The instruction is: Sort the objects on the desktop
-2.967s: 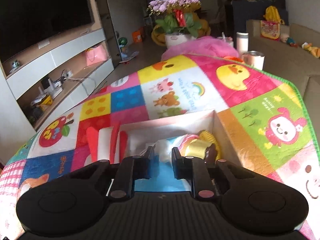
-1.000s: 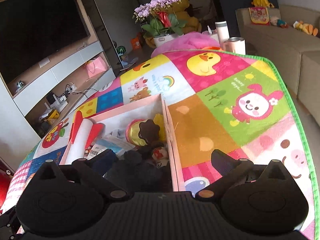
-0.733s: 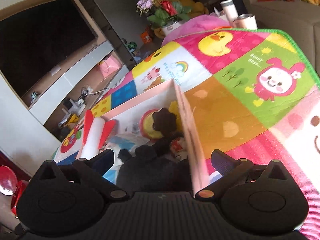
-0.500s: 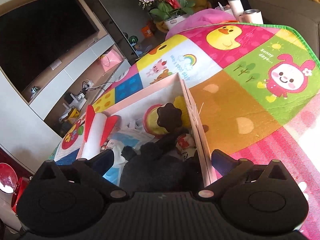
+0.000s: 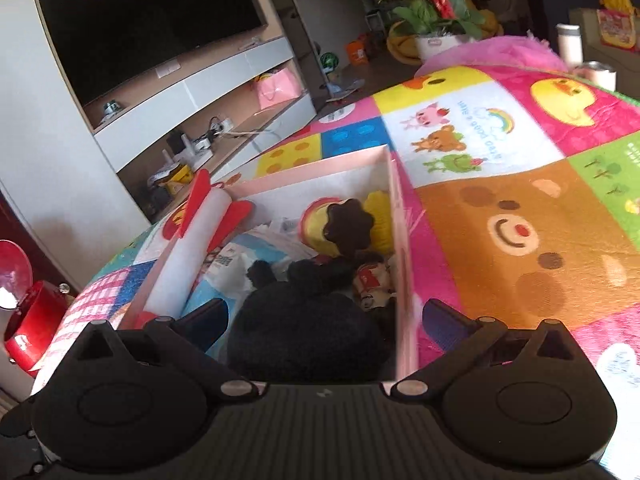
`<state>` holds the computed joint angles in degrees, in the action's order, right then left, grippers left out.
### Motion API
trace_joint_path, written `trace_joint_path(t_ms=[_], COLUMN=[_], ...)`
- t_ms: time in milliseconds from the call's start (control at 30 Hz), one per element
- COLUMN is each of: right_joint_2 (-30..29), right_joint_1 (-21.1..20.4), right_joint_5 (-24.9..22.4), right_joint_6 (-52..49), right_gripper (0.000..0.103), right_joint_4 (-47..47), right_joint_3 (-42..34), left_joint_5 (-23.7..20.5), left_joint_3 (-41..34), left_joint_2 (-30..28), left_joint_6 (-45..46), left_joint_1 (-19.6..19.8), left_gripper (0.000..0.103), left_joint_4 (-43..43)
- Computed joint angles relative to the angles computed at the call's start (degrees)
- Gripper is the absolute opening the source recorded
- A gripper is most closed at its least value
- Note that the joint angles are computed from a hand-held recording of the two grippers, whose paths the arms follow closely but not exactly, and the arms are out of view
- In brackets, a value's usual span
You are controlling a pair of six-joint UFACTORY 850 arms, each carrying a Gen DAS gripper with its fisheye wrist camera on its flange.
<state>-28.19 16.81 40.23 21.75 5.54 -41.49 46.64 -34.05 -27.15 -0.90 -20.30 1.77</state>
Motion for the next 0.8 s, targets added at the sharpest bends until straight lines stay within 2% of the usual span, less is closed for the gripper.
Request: trace_joint_path(t_ms=[67,167,233,300,400,467,567,633,700,800], right_joint_2=[1.7,4.7,6.3,7.1,7.0,7.1,6.6,4.6,4.0,2.5], right_joint_1=[1.6,1.7,1.9,3.7,6.3,10.5,15.3,15.3,14.9,13.9], right_joint_5=[2.5,7.7,7.5,9.0,8.8,9.8,8.0,1.3,0.1,0.7], right_joint_6=[-5.4,-1.9,-0.3,-0.6,0.3,-4.7,-15.9,-24.7,-27.6,-26.7], right_gripper=[0.103,0.103,0.103,0.103,0.103,0.103,0.103,0.103,0.103,0.103], right_joint_4=[7.5,6.1,4.5,7.3,7.3,14.4,23.5,28.7,30.6,31.1], right_joint_3=[3.2,9.5,12.3,15.1,17.6,18.5,16.8,12.8,11.0,9.3], left_joint_5=[0.6,1.9,1.8,1.0,0.6,0.4,-0.4,-0.5,-0.2,-0.4], left_joint_3=[1.7,3.1,3.0,2.6,2.1,1.7,1.5,1.5,1.6,1.6], left_joint_2=[0.6,0.9,0.7,0.2,-0.7,-1.0,-1.0,-1.0,-1.0,-1.0], left_joint_6=[3.1,3.5,3.2,3.5,7.8,6.7,4.2,4.1,4.9,3.6], left_joint_1=[-0.7,-1.2,-1.4,-2.2,-4.5,-4.8,-4.4,-4.6,-5.0,-4.6], left_gripper=[0.103,0.103,0.103,0.103,0.103,0.103,0.103,0.103,0.103,0.103], left_joint_4=[-4.3,-7.7,-7.8,-8.5,-14.3,-16.1,-16.9,-18.3,-19.3,-18.5])
